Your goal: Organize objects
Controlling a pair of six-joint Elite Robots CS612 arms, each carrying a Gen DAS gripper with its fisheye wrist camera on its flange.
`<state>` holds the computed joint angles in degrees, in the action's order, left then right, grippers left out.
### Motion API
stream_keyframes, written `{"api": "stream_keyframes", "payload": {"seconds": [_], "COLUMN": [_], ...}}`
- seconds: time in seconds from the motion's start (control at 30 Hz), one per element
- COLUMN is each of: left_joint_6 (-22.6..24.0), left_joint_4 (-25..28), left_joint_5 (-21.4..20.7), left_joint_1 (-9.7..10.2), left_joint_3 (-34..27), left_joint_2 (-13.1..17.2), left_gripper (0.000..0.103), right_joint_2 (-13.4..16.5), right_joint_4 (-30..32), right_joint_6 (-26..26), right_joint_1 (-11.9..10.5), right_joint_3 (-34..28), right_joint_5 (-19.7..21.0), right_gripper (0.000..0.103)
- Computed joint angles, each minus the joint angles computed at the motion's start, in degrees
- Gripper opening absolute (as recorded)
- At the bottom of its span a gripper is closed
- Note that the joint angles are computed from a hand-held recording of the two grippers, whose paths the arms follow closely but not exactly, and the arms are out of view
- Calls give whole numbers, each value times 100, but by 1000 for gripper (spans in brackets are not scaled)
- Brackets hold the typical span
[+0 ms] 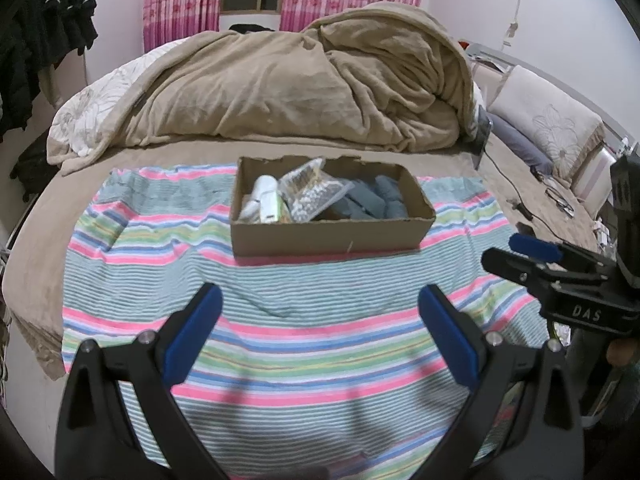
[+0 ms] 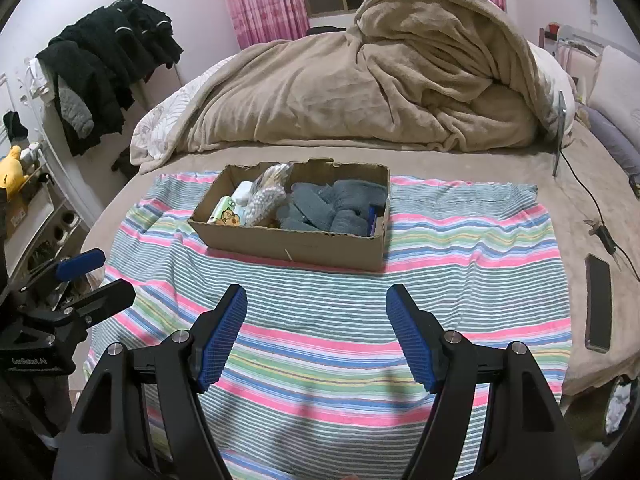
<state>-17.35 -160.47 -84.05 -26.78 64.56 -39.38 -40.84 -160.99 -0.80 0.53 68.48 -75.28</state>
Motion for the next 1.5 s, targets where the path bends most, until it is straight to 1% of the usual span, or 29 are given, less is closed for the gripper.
{"api": "stream_keyframes", "payload": {"seconds": [0.43, 1.5], "left_joint_6": [-94, -47], "left_joint_4": [96, 184], "left_joint_5": [10, -117], "left_joint_1": [31, 71], "left_joint_3": [-43, -149], "left_joint_2": [13, 88], "left_gripper": [99, 99], "right_joint_2": [9, 139], "right_joint_4": [83, 348], "right_joint_6": [-57, -97], "right_joint_1": [12, 28], "right_joint_3": [-60, -270], "right_joint_5": [-33, -5], "right_gripper": [75, 75]}}
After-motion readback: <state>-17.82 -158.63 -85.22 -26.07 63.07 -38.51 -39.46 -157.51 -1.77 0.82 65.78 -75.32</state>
